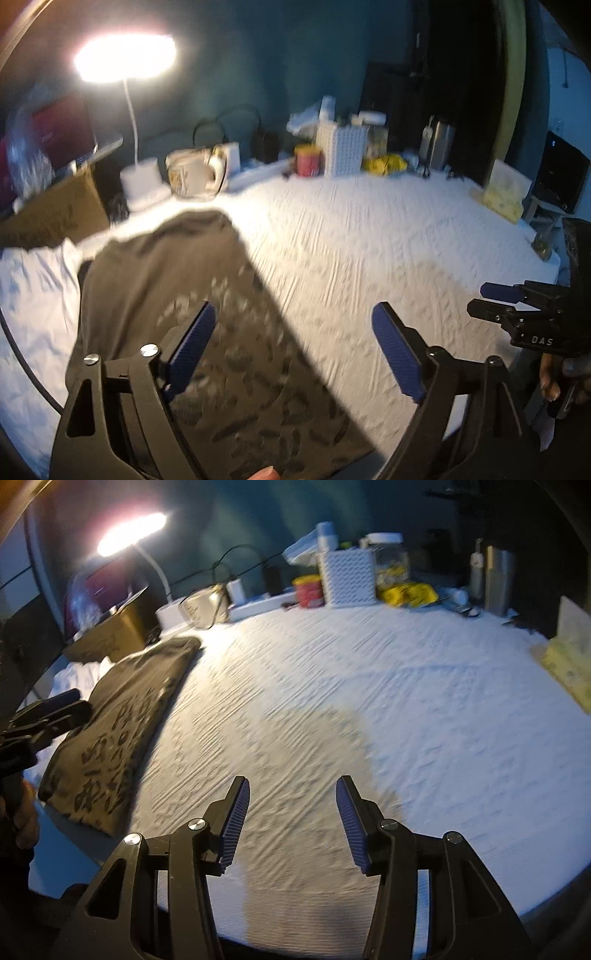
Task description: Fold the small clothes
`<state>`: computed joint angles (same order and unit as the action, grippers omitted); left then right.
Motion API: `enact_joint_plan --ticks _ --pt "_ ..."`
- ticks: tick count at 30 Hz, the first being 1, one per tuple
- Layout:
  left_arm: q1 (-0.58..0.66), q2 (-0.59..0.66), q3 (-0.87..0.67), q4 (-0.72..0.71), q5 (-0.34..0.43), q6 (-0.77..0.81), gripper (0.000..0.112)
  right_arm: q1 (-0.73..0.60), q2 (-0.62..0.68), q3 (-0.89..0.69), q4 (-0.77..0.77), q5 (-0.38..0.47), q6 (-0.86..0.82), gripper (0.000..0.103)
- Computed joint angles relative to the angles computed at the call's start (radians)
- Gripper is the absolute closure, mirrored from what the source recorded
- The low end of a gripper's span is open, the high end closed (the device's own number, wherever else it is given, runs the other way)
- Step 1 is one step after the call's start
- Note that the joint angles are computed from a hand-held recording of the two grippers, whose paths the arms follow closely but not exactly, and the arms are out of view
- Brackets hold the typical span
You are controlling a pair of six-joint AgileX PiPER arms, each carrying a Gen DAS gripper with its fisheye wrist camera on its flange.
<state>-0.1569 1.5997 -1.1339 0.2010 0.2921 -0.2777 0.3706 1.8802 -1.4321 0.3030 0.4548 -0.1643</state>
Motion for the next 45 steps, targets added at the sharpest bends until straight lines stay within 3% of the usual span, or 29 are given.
enact_joint_plan --ticks 3,6,13,15,17,23,26,30,35,39,41,45 --pt "-0.03 -0.007 -0.025 0.122 -0.018 -0.116 0.019 -0.021 -0.009 -0.024 -0.065 0.006 0.055 0.051" --pt "-0.065 0.002 -0.077 0.322 0.024 -0.325 0.019 -0.036 -0.018 -0.046 -0.108 0.011 0.088 0.051" --pt "-0.094 -0.016 -0.137 0.368 0.035 -0.343 0.018 -0.057 -0.05 -0.086 -0.133 0.008 0.097 0.051" --pt "-0.097 -0.021 -0.152 0.413 0.04 -0.385 0.018 -0.065 -0.052 -0.104 -0.131 0.009 0.1 0.036" --pt "-0.099 -0.027 -0.16 0.443 0.044 -0.418 0.018 -0.068 -0.056 -0.124 -0.146 0.008 0.117 0.027" --pt "-0.092 -0.066 -0.163 0.533 0.03 -0.495 0.012 -0.062 -0.094 -0.171 -0.269 0.006 0.205 0.027" --pt "-0.091 -0.097 -0.149 0.668 0.034 -0.629 0.012 -0.057 -0.131 -0.172 -0.317 -0.011 0.245 0.027" --pt "-0.056 -0.14 -0.124 0.672 -0.012 -0.649 0.011 -0.047 -0.178 -0.169 -0.353 -0.03 0.283 0.027" --pt "-0.045 -0.174 -0.128 0.717 -0.004 -0.668 0.011 -0.023 -0.229 -0.159 -0.408 -0.053 0.335 0.026" --pt "-0.038 -0.223 -0.101 0.886 -0.006 -0.852 0.011 0.006 -0.254 -0.181 -0.476 -0.047 0.378 0.026" --pt "-0.023 -0.232 -0.103 0.87 -0.013 -0.852 0.01 0.019 -0.266 -0.19 -0.496 -0.039 0.386 0.026" --pt "0.009 -0.254 -0.131 0.687 -0.004 -0.702 0.01 0.043 -0.296 -0.2 -0.541 -0.045 0.392 0.026"
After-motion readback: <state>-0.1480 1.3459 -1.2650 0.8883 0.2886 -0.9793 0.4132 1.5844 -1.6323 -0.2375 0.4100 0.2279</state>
